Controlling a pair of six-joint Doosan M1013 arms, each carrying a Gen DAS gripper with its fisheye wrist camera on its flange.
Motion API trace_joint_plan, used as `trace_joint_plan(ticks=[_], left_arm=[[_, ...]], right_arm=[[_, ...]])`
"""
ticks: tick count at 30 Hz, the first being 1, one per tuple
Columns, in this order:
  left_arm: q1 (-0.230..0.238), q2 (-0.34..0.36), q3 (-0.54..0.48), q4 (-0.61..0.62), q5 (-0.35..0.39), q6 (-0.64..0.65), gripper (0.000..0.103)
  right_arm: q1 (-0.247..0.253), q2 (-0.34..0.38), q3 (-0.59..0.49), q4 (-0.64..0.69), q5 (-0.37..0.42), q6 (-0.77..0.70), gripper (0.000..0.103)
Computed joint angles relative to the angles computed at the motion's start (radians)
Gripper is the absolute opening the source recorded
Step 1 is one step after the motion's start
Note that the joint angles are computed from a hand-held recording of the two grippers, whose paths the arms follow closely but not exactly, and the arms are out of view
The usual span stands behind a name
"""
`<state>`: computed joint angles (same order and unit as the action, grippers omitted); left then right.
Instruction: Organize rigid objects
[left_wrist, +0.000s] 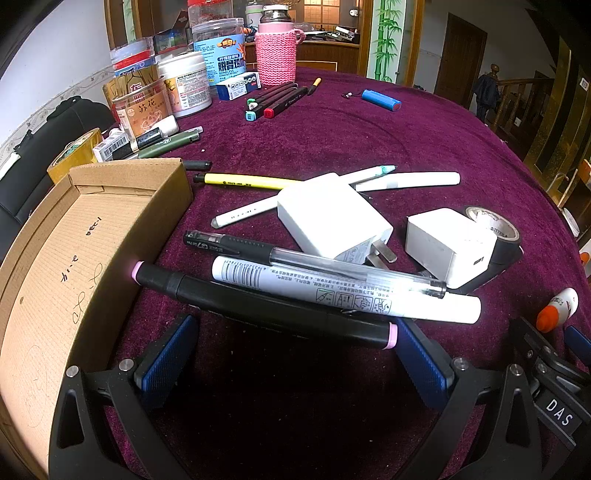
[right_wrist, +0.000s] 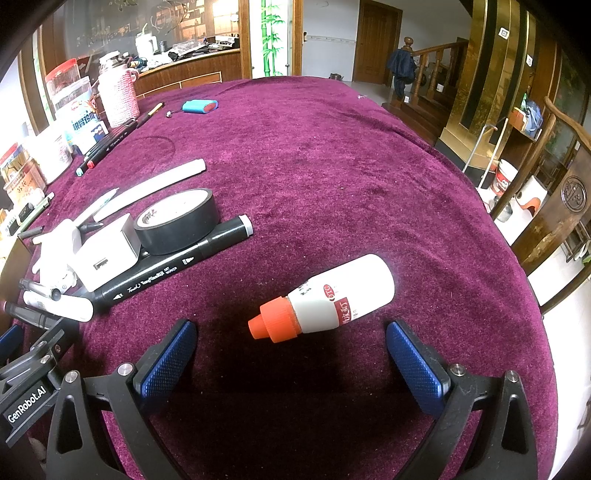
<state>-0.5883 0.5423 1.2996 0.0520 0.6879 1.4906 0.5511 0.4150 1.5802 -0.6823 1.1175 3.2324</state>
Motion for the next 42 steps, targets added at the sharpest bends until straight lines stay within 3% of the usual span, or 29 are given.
trace_joint_plan(ticks=[15,18,24,27,32,35,37,42], left_arm=[[0.008,-0.005,-0.004,-0.064,0.049,0.097,0.103],[0.013,-0.006,-0.008,-0.089,0.078,0.135,0.103],[0.018,-0.026,0.026,-0.123,0.062,0.204,0.103],[0.015,-0.03,0.032,-0.102,0.052,0.189,0.103],[0.009,-0.034,0.039,-0.079,0.042,0.173,0.103],[0.017,-0.027,0.021,-0.124,0.083,0.213,0.103],[0.026,-0.015,-0.009,-0.163,0.147,0.262,0.103],[0.056,-0.024,0.006,-0.302,0.142,0.368,0.103]], right_arm=[[0.001,0.004,-0.009,0.002,0.004,-0.007,0.102],[-0.004,-0.016,0.018,0.006,-0.045,-0.054,0.102],[-0.02,-0.05,0.055,0.05,-0.147,-0.098,0.102],[-0.021,-0.021,0.009,0.09,-0.074,-0.184,0.102],[-0.02,-0.025,0.017,0.088,-0.077,-0.169,0.102],[-0.016,-0.023,0.012,0.083,-0.058,-0.158,0.102],[-0.009,-0.023,0.005,0.076,-0.01,-0.137,0.102],[0.053,-0.067,0.031,-0.141,0.073,0.09,0.102]])
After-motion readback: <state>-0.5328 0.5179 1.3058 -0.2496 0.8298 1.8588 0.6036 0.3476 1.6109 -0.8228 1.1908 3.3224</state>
